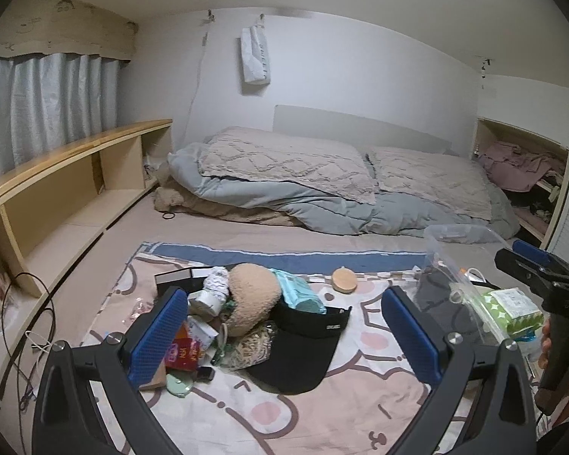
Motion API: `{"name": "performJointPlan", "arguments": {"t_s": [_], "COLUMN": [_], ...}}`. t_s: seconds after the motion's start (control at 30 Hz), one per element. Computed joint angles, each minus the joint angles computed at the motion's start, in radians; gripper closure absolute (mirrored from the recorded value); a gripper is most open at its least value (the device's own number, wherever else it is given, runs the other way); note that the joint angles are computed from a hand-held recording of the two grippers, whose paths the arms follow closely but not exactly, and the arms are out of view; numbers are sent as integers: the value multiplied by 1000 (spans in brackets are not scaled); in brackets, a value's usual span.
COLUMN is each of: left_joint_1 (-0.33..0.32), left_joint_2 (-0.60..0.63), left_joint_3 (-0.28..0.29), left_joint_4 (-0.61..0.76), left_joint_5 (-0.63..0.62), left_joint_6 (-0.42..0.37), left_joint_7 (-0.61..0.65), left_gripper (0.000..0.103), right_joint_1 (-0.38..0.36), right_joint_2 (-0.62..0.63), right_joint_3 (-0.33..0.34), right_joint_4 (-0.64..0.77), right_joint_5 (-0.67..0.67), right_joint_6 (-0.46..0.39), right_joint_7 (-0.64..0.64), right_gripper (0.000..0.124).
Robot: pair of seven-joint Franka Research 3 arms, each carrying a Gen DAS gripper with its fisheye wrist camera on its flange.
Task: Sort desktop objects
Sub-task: 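Withdraw both tools from the bin back over the remaining pile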
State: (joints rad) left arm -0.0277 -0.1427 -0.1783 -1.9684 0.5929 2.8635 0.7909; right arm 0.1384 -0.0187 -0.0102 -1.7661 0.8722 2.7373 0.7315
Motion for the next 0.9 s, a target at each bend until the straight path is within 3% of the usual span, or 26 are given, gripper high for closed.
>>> {"name": "performJointPlan", "arguments": {"t_s": [0.13,0.37,0.47,0.57,0.77,0.9], "left_joint_1": [25,76,98,110,120,172], "left_joint_2": [-12,-26,-33,-44,-65,-74], "left_joint_3": [-4,-18,-15,-1,41,26], "left_joint_4": [-18,-42,-53,-71,-119,-140], "left_joint_5": [48,226,286,296,183,220], "left_joint_6": [10,21,33,31,54,50], "left_joint_7": [-54,-190,-242,-253,-179,-213], "left_gripper": [0,0,0,0,0,0], "right_joint_1": [12,59,61,52,62,63], "right_joint_2": [-4,-35,-28,4,66,138], "right_joint_3": [9,12,20,26,46,66], "right_joint_4": [-23,-65,-63,-34,27,104], "right_joint_5": [21,324,192,-44,-130,-196], "right_joint_6": [55,158,161,111,110,59], "right_joint_7": [-31,-364,-256,-47,14,88], "right_gripper": [21,21,21,21,21,21]}}
